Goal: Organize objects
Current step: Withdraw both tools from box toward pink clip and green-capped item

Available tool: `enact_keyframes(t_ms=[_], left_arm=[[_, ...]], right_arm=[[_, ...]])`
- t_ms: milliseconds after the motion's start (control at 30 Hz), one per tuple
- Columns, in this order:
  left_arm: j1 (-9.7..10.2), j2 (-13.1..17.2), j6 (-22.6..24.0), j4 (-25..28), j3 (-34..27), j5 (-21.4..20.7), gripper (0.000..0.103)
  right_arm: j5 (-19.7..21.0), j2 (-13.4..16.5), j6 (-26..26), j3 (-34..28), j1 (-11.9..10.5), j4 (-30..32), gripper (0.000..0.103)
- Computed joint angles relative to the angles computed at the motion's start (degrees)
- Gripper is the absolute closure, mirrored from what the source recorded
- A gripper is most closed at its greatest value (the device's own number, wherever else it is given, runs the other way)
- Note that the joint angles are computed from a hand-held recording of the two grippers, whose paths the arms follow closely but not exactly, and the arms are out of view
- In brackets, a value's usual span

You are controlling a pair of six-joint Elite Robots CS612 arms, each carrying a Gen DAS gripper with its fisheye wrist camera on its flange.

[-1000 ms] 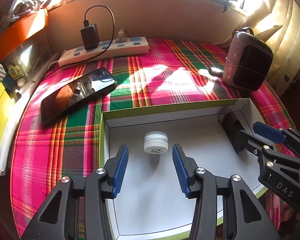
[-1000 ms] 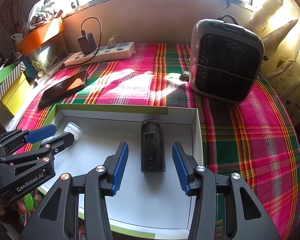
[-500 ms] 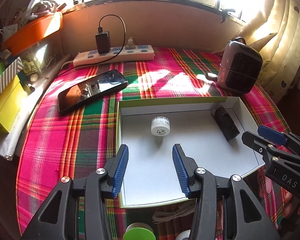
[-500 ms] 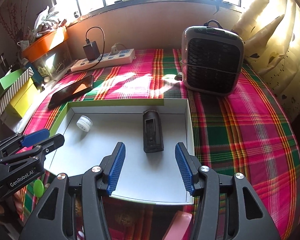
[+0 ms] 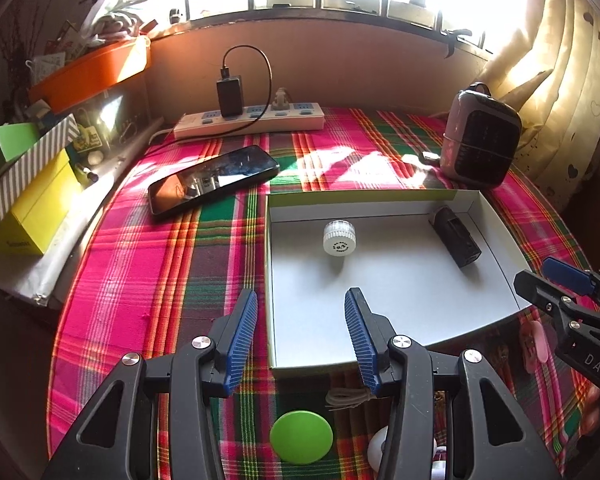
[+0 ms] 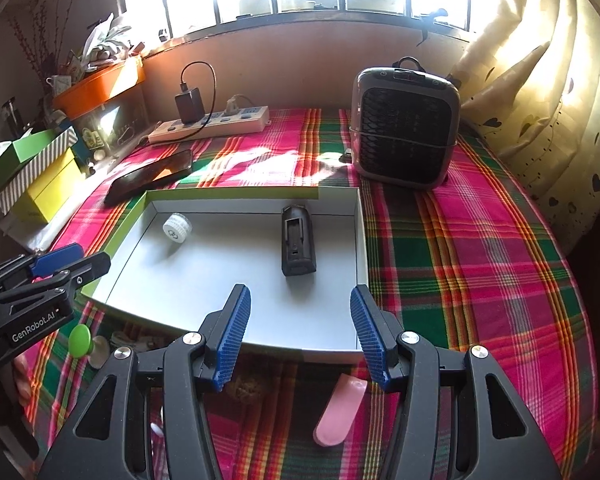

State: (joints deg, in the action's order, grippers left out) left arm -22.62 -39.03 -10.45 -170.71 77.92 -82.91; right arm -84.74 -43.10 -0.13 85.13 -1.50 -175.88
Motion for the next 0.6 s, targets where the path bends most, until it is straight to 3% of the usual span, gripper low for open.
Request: enact_keyframes(t_ms=[100, 200, 600], left_arm=[[-0.39, -0.27, 0.78, -1.25, 1.0, 2.48, 0.059], [-0.03, -0.56, 0.18, -0.82, 1.4, 0.13, 0.059], [-0.01, -1.79, 0.27, -2.41, 4.23, 0.04, 0.059]], right_arm=[[0.54, -0.48, -0.22, 1.17, -0.08, -0.96, 0.05], [0.02, -0.76, -0.24, 1.81, -0.05, -1.32, 0.05], [0.21, -1.77, -0.18, 4.37, -0.43, -2.49, 0.05]])
